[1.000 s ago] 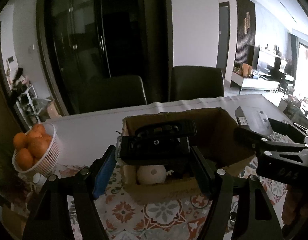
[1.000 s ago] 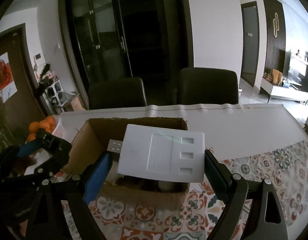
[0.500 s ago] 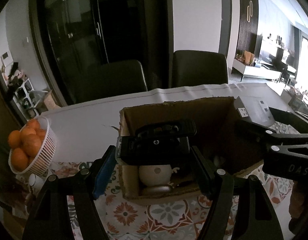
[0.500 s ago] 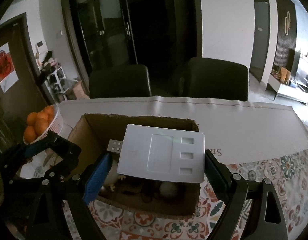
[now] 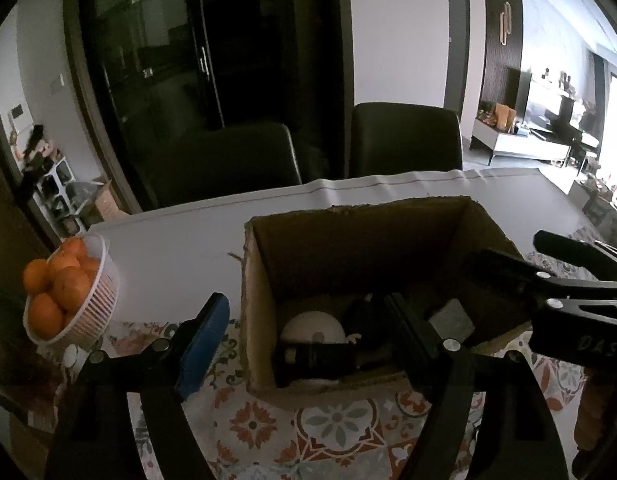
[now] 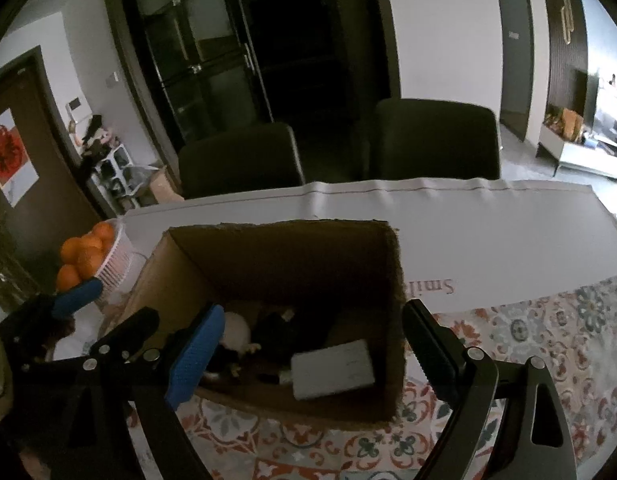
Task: Organize rigid objects
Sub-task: 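Lower the case and panel into the box and open both grippers, then withdraw both grippers from the box toward the white charger and figurine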
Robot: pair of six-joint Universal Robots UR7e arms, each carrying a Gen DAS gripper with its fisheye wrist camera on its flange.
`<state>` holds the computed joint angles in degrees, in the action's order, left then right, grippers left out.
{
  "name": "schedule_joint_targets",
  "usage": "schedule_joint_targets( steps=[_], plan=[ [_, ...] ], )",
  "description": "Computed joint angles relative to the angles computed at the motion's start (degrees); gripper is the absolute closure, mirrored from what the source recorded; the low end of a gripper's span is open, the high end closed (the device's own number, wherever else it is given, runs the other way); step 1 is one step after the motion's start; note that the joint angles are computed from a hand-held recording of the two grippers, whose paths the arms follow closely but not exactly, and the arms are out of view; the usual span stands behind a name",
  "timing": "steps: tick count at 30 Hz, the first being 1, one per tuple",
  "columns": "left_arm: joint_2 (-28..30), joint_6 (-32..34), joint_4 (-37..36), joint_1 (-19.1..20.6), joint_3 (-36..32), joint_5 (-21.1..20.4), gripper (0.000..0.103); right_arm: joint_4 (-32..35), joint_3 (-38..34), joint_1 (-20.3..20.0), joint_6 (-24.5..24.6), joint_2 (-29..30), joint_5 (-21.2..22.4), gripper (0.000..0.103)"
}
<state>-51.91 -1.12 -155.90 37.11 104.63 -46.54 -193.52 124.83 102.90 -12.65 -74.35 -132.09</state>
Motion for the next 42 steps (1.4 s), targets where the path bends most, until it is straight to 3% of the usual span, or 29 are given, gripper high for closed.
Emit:
schedule_joint_targets(
  steps=[8, 28, 42],
  plan=[
    [-2.2, -1.3, -2.0, -1.9, 3.4, 2.4, 0.024, -6.9, 1.9, 3.5, -3.3, 1.0, -5.8, 0.012],
    [-8.7, -3.2, -7.4, -9.9, 15.1, 5.7, 0.024, -20.1, 12.0, 10.1, -6.2, -2.1, -13.7, 0.012],
    [-10.9, -12.2, -3.6, -13.0, 20.5, 3.8, 0.024, -22.4, 19.4, 9.2, -4.7, -5.9, -12.9, 0.012]
  ],
)
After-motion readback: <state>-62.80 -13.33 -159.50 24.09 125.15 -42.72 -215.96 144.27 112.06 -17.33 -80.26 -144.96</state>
